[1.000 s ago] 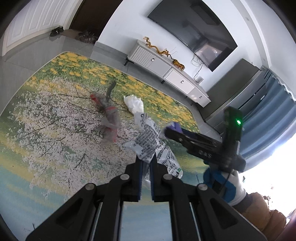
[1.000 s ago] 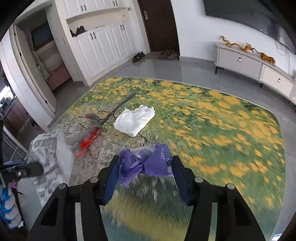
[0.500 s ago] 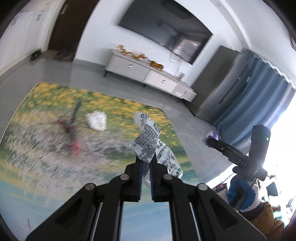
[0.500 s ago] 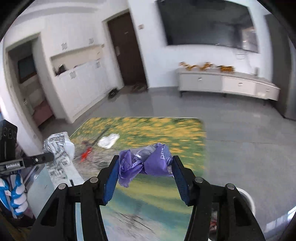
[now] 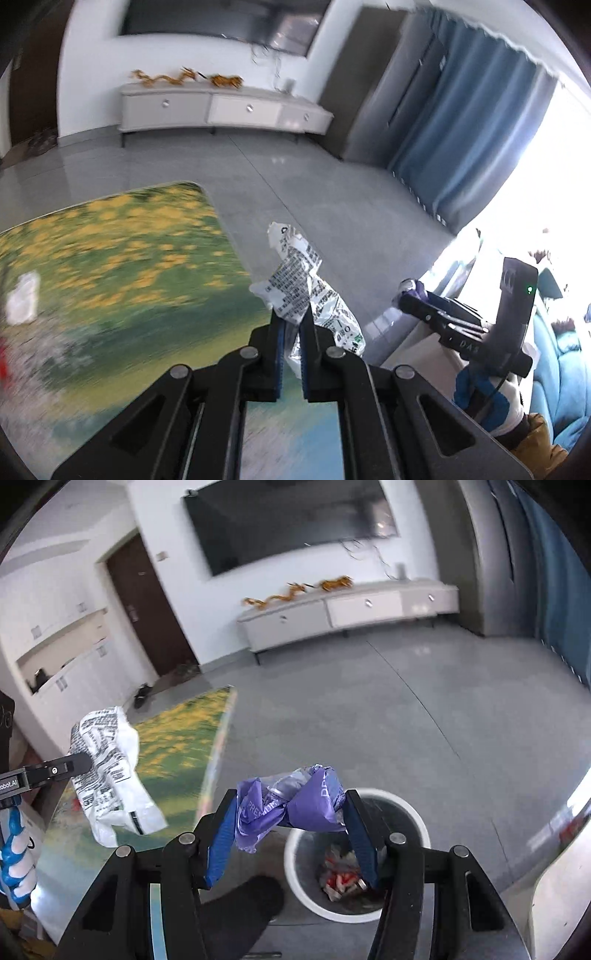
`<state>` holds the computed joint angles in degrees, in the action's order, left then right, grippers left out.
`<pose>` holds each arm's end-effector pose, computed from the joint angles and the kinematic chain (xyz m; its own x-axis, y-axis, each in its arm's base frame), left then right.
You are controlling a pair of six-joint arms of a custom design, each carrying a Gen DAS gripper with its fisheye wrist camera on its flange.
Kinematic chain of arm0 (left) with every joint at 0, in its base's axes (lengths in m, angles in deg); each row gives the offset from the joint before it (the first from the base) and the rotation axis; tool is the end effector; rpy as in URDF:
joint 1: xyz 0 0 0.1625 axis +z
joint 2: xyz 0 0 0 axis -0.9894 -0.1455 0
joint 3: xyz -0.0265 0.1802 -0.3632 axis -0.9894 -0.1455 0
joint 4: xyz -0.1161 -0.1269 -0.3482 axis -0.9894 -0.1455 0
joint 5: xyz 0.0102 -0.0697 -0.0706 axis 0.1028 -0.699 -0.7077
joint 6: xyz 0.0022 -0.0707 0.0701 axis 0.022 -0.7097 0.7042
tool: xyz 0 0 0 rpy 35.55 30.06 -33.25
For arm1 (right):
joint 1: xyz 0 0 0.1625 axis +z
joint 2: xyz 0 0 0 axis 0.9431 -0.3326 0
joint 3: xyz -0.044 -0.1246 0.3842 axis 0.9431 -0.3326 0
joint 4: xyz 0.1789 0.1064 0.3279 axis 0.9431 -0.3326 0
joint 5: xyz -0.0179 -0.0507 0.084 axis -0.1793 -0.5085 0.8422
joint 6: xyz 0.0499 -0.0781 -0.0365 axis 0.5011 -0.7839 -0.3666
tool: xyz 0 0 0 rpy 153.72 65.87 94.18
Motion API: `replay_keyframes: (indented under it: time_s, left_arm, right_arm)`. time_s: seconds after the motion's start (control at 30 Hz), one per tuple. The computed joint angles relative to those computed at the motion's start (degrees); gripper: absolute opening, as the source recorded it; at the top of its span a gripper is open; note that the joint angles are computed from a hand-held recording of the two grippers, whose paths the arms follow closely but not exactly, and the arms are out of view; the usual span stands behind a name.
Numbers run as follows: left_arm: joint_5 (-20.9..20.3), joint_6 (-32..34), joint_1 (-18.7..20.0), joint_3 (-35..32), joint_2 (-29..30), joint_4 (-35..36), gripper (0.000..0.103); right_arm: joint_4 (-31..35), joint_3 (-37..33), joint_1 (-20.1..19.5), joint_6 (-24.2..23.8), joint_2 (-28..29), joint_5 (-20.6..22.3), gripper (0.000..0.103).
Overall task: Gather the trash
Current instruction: 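Lower both bags over the white bin and open both grippers, then move both open grippers back over the remaining trash on the table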
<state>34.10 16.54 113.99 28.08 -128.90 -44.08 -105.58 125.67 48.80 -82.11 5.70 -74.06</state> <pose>-0.4379 -0.5091 0.4318 -0.8796 0.2170 -0.4234 0.4211 0.7692 -0.4806 0.3971 -0.5257 0.4115 -0.8444 -0.3079 0.4384 -0.5096 0.7140 -0.4801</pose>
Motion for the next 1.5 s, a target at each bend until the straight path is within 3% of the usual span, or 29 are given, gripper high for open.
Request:
replay_keyframes:
  time_s: [0.37,0.47,0.57,0.6,0.87,1.0,1.3,1.5]
  left_arm:
    - [-4.4,3.2,5.9,-11.6,17.2,1.9,0.008]
    - [-6.5,3.4,7.3,-13.6,20.0,3.3,0.016]
    - [-7.8,3.1,8.1,-13.6,21.0,2.3,0.045]
    - [-7.9,3.3,8.2,-13.5,21.1,1.6,0.048]
    - [-9.0,4.5,8.1,-10.7,18.6,-2.4,0.048]
    - [-4.4,5.9,5.7,-7.1,14.9,-5.4,0.048]
    - [11.4,7.2,-1.4,3.2,3.8,-11.5,0.048]
    - [22.3,0.2,-5.6,7.2,-4.2,-2.5,0.055]
  right_arm:
    - [-0.1,1.1,-7.3,1.3,0.8,0.4,0.059]
    - [0.2,0.1,-8.4,2.1,2.1,-0.1,0.063]
    - [0.8,-0.2,-9.4,2.8,2.8,-0.3,0.063]
    - [1.0,-0.2,-9.6,2.9,2.9,-0.4,0.064]
    - [1.2,0.7,-9.2,4.8,2.5,-1.4,0.065]
    - [0.4,0.3,-7.2,4.2,2.0,-3.2,0.067]
    - [-2.8,-3.5,1.4,2.4,2.2,-7.8,0.078]
    - [-6.4,-4.8,7.4,2.0,4.8,-8.7,0.085]
